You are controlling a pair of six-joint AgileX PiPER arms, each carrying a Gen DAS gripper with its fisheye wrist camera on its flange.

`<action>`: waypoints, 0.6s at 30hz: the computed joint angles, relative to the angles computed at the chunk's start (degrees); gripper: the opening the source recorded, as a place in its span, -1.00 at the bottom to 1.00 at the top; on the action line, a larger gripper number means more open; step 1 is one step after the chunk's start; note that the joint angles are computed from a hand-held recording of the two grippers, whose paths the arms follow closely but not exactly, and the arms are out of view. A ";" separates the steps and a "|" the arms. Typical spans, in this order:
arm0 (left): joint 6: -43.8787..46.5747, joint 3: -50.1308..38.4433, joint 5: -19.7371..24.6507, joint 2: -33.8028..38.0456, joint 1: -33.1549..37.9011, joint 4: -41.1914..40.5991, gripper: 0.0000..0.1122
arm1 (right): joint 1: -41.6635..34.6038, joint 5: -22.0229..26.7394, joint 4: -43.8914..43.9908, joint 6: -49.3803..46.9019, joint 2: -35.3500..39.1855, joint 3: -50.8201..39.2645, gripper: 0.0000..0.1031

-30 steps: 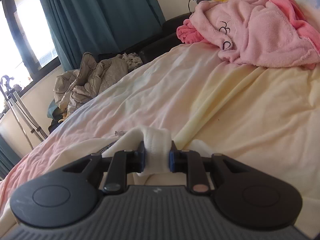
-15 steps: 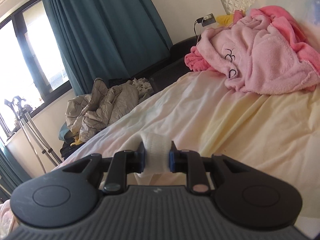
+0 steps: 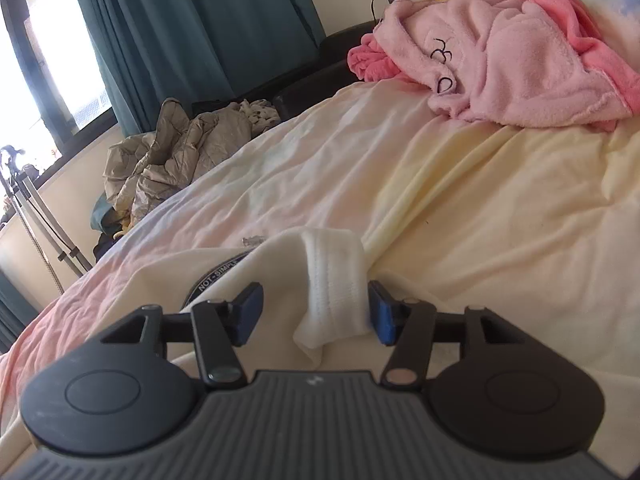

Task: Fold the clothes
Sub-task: 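Pull the grasped waistband edge over the garment with the right tool, then open the right tool and release the folded edge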

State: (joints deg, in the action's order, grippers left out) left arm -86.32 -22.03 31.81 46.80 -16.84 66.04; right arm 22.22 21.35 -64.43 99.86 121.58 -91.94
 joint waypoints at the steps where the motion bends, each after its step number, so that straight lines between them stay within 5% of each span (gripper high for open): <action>1: -0.26 0.00 0.73 -0.99 -0.79 0.03 0.83 | 1.48 2.87 0.28 -1.01 -0.65 0.61 0.18; 6: -0.09 -0.84 7.27 -3.82 -5.07 -0.49 0.83 | 7.49 7.13 -5.52 5.26 -8.19 10.78 0.18; 13: 15.43 -3.08 5.43 -6.22 1.06 -11.99 0.83 | 17.16 6.64 -7.89 7.95 -21.64 21.48 0.19; 16: 14.69 -2.97 9.75 -9.05 -2.55 -11.25 0.83 | 22.44 3.50 -5.63 4.76 -26.55 23.74 0.19; 18: 15.02 -3.31 12.72 -11.27 -4.89 -11.95 0.83 | 27.64 5.90 -5.69 3.33 -28.47 24.17 0.19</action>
State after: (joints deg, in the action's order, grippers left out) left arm -71.30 -25.34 44.53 35.53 -21.73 54.09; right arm 49.86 27.25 -70.12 103.19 93.11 -67.78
